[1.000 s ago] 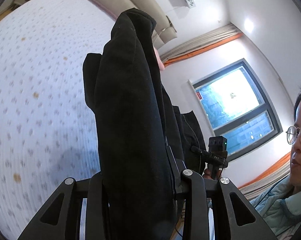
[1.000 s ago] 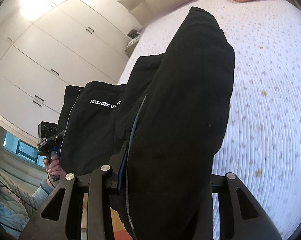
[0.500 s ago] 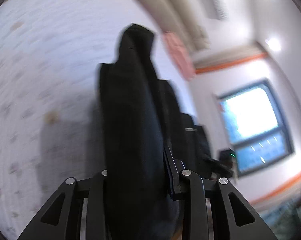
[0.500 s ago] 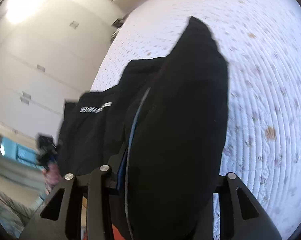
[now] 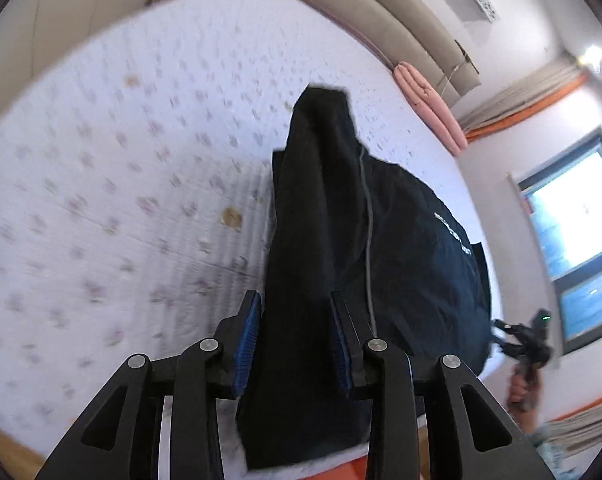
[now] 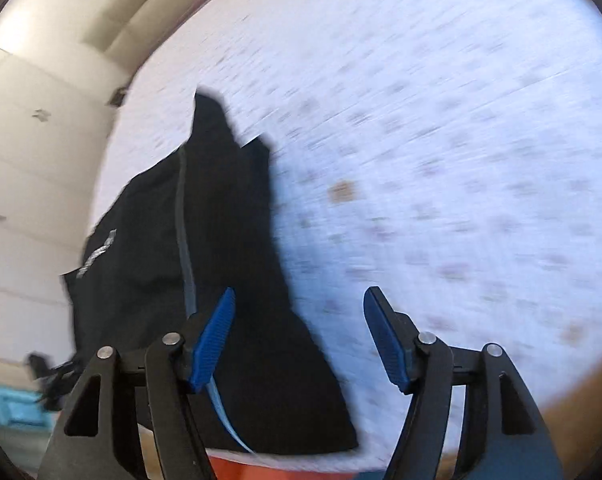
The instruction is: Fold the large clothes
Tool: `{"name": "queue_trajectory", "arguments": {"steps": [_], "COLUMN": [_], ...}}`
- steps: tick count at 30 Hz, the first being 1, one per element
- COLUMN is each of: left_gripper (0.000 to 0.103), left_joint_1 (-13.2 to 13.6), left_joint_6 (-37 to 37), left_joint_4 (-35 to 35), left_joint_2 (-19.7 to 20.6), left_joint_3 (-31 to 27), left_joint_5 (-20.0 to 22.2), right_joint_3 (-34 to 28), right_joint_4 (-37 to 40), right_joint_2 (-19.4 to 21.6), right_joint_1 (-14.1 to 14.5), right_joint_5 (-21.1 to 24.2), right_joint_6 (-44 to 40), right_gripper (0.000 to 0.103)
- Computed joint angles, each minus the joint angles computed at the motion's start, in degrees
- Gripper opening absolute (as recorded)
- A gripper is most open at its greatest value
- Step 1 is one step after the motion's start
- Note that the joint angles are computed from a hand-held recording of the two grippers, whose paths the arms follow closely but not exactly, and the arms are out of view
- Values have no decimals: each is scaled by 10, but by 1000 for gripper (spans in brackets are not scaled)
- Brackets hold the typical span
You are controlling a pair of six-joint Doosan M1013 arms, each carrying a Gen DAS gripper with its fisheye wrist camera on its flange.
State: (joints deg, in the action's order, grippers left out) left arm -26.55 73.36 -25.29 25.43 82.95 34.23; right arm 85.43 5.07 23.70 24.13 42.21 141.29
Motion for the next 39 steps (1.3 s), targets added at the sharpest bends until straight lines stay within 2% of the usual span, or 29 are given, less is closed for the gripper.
{"name": "queue_trajectory", "arguments": {"steps": [1,4,7,9,10,13,15,18,22,24,27,31,32,35,39], "left_gripper": [35,35,38,39,39,38,38,39,39,41,49,72,75,76,76], "left_joint_1": [-5,-20,-41,-52,-57,-72,-78,-91,-119,-131,-163,-197,-204,-221,-243], "left_joint_6": [-29,-73,-73,-77,-90,-139,-162,-184,-244,-262,-303,-349,-360,-372,-389], "left_joint_4": [35,91,106,106,117,187,214,265,370,404,505,597,612,641,679], "left_joint_2": [-11,-30,-36,-22,-7,25,31,25,14,8,-5,-26,-31,-42,-46], "left_joint_3": [4,11,13,-4,-21,-57,-65,-74,-98,-103,-115,-124,-125,-133,-144], "left_joint_5": [-4,-19,-23,3,37,110,132,146,184,186,202,216,218,224,256], "right_joint_3": [-3,11,-14,-35,-50,-81,-82,-74,-69,-79,-106,-132,-144,-178,-232], "right_joint_4": [-31,-81,-125,-123,-119,-97,-95,-106,-119,-152,-202,-260,-280,-326,-355], "right_joint_2": [-6,-44,-41,-20,-6,34,49,35,13,6,-2,-16,-16,-12,1], "right_joint_1": [6,34,67,86,91,91,96,100,108,122,147,177,186,209,234], "right_joint_5": [10,-9,3,18,40,104,137,126,104,114,150,167,181,220,268], "right_joint_6": [24,55,47,32,23,5,12,36,66,84,115,145,151,159,140], "right_gripper": [70,70,70,70,70,70,70,70,70,70,75,83,86,95,98]}}
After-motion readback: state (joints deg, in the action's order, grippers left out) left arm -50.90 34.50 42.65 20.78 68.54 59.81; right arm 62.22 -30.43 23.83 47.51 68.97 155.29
